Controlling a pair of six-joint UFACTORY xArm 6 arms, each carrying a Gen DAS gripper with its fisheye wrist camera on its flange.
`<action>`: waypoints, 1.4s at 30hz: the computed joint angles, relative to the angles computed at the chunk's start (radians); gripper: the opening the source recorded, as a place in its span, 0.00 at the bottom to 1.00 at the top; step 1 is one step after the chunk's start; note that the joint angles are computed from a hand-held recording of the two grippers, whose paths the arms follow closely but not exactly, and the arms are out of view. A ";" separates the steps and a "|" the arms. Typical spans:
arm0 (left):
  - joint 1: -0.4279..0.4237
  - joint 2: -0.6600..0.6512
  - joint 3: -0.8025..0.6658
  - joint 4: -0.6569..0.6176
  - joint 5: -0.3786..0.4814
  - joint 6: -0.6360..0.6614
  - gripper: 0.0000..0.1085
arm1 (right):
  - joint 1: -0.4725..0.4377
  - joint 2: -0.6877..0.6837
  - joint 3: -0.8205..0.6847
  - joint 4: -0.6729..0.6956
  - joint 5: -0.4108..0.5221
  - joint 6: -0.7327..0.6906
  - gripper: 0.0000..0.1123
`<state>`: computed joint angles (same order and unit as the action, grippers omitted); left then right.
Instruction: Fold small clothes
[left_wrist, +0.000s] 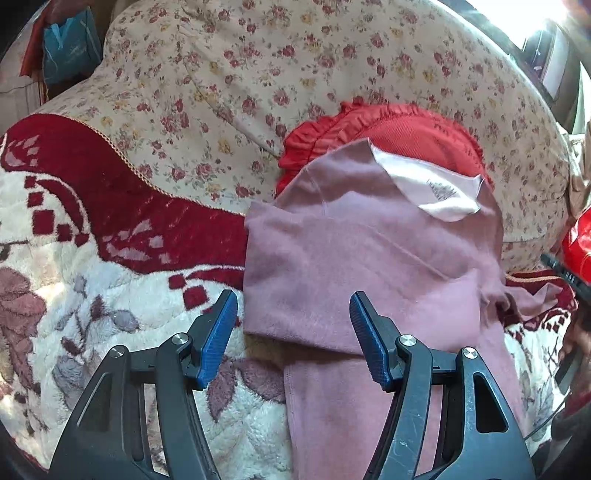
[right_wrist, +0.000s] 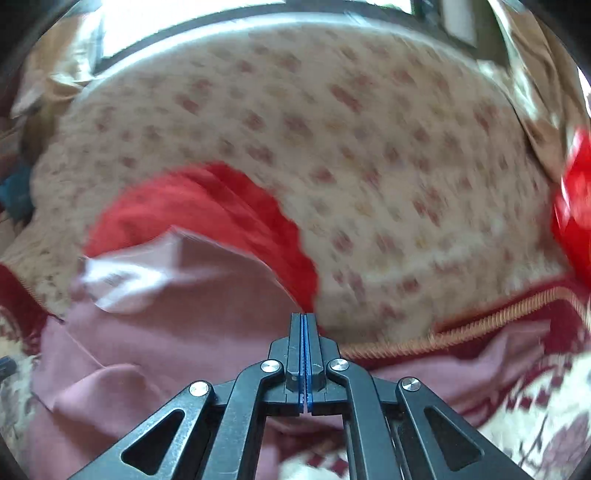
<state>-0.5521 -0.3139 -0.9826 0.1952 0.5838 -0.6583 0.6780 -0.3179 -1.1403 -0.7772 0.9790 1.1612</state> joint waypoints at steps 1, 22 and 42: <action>-0.001 0.005 -0.002 0.004 0.000 -0.003 0.58 | -0.033 -0.028 0.052 0.079 -0.075 -0.023 0.00; -0.010 0.002 0.020 -0.039 0.015 0.022 0.58 | 0.066 0.271 -0.046 0.362 -0.318 -0.444 0.28; -0.003 0.100 -0.077 0.012 -0.003 -0.035 0.58 | -0.094 0.143 -0.044 0.194 -0.043 -0.280 0.01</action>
